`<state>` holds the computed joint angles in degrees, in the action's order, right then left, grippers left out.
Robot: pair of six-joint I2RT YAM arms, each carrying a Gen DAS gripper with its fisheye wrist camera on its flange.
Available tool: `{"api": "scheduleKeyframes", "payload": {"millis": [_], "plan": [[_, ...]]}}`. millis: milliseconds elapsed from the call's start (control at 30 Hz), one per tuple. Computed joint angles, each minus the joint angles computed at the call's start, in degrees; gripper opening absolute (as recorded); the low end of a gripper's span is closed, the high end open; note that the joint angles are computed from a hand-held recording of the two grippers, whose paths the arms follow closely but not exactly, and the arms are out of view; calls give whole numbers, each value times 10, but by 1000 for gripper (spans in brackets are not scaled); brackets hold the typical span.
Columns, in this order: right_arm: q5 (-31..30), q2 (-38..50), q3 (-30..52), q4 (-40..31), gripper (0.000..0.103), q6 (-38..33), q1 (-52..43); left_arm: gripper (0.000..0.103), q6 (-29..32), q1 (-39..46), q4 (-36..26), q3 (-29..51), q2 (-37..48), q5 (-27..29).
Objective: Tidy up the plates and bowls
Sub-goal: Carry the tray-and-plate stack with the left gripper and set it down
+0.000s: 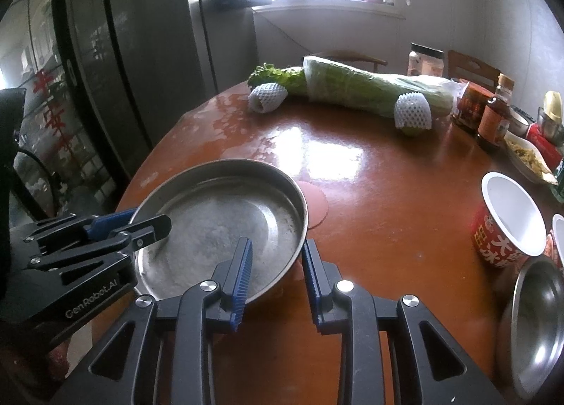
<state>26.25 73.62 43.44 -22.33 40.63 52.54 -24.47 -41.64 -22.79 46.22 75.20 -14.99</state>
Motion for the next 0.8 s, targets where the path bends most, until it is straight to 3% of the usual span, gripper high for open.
{"api": "scheduleKeyframes", "payload": {"millis": [267,800], "plan": [[10,1,6,-10,32,-1,4,39,0,-14,-13,5,-1,-19],[28,-58,5,-40,39,5,18,42,-22,-36,-40,14,-55,-45]]}}
